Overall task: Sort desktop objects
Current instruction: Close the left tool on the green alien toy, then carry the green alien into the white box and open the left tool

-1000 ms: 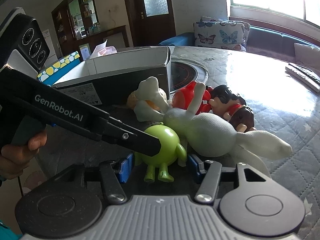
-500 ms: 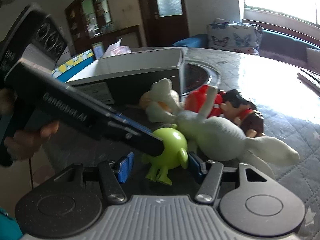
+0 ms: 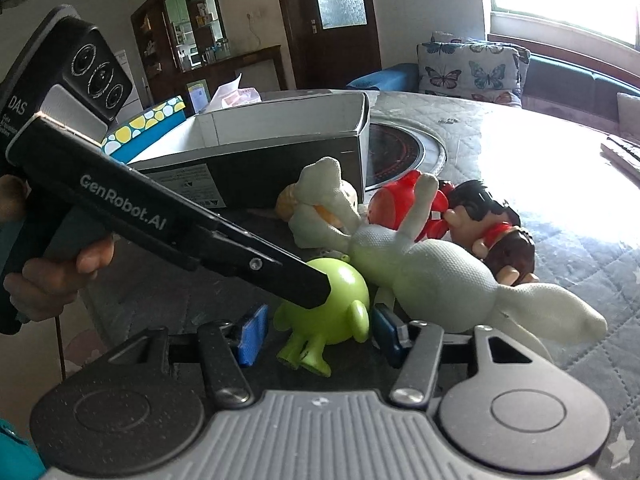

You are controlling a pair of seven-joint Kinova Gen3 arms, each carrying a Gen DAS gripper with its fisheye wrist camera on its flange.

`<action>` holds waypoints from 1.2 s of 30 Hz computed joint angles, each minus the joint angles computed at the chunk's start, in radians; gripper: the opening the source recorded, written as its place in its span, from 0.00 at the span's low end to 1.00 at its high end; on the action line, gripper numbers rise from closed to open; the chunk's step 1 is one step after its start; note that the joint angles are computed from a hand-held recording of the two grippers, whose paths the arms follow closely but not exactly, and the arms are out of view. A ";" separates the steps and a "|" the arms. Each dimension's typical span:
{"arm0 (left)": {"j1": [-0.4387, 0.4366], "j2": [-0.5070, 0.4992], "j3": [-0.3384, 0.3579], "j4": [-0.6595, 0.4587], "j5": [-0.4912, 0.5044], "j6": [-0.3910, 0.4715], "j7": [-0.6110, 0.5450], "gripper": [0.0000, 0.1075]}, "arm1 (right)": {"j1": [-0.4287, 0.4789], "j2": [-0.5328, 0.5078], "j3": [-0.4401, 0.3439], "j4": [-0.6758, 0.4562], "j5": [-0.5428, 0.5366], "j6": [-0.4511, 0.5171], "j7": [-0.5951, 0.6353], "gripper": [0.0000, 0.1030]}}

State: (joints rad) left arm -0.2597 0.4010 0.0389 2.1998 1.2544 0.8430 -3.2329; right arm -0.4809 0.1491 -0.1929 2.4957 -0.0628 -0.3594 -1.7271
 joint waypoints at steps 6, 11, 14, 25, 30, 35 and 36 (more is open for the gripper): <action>-0.021 0.027 0.000 -0.013 -0.005 0.032 0.016 0.40 | 0.000 0.012 0.007 -0.014 0.002 0.008 -0.001 0.47; -0.034 0.008 -0.006 0.009 0.011 0.048 -0.009 0.40 | -0.043 -0.005 0.025 -0.011 -0.072 0.012 0.055 0.47; -0.050 -0.031 -0.021 0.028 0.028 0.073 -0.037 0.40 | -0.075 -0.035 0.036 -0.018 -0.139 0.025 0.124 0.47; -0.105 -0.116 -0.096 -0.030 0.133 0.167 -0.028 0.40 | -0.073 -0.026 0.048 -0.254 -0.206 0.133 0.390 0.47; -0.103 -0.046 -0.088 -0.149 0.132 0.131 0.098 0.40 | -0.081 0.077 0.088 -0.441 -0.160 0.256 0.409 0.47; -0.118 0.064 -0.056 -0.274 0.087 0.095 0.243 0.40 | -0.078 0.210 0.106 -0.631 -0.086 0.394 0.359 0.47; -0.122 0.088 -0.047 -0.301 0.073 0.089 0.281 0.40 | -0.068 0.235 0.097 -0.663 -0.072 0.420 0.351 0.47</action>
